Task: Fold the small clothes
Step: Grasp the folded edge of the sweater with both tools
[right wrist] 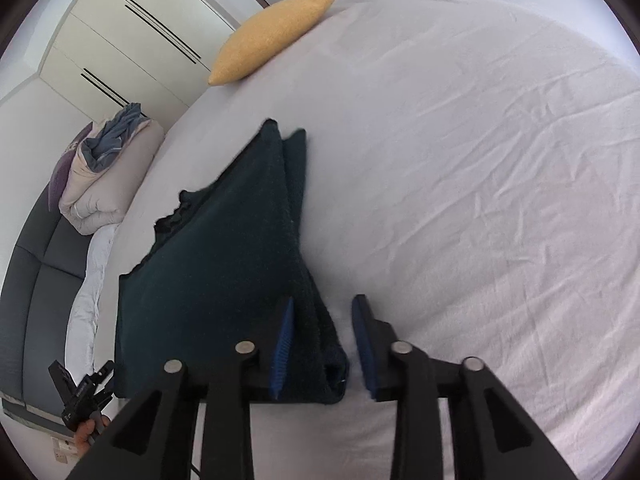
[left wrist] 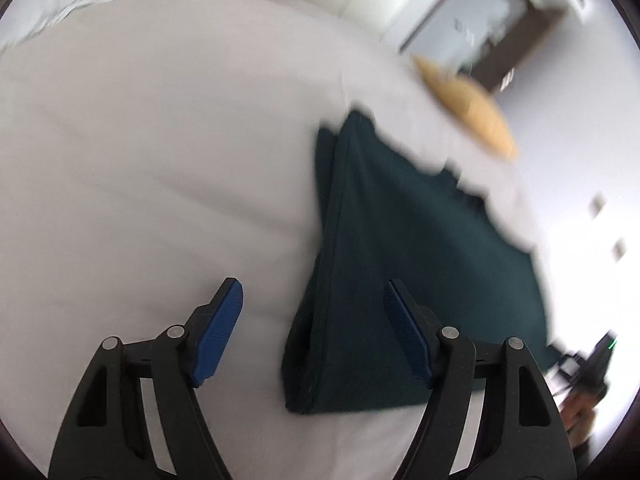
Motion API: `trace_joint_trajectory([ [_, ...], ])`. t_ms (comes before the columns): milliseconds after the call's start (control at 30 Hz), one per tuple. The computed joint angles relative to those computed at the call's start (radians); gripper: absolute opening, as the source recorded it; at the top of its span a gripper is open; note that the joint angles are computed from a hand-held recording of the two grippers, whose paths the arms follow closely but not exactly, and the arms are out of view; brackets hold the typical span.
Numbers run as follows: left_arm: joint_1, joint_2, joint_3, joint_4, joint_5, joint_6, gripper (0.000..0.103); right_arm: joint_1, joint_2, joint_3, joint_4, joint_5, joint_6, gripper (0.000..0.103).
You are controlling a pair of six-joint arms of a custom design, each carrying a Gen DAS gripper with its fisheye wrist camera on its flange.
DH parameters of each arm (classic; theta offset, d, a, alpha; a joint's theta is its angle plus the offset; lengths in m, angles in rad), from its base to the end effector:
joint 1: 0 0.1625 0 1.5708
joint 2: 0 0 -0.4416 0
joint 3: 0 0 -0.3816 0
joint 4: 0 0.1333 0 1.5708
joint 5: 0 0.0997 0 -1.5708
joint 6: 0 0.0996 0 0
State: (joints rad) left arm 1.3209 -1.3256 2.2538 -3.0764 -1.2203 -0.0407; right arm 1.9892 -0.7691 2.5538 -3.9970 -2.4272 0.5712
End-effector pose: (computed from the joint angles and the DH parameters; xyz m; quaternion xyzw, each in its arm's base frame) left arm 0.0459 -0.4973 0.2614 0.0492 0.9440 -0.3016 0.1248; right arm 0.1974 -0.3010 0.1041 -0.1964 -0.8508 0.4395 0.2106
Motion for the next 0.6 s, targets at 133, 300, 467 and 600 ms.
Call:
trace_joint_trajectory([
  [133,0.021,0.000,-0.034,0.012,-0.076,0.012,0.072,0.045,0.002,-0.035,0.011,-0.017,-0.039,0.035],
  [300,0.006,0.046,-0.060,0.128,0.021,0.023,0.040,0.040,0.026,-0.080,0.059,-0.016,-0.092,0.035],
  [467,-0.018,0.045,-0.028,0.114,0.101,0.065,0.031,0.033,0.065,-0.093,0.128,-0.081,-0.113,0.016],
  [600,-0.035,0.036,0.002,0.102,0.149,0.081,0.024,0.029,0.074,-0.071,0.094,-0.085,-0.119,0.008],
])
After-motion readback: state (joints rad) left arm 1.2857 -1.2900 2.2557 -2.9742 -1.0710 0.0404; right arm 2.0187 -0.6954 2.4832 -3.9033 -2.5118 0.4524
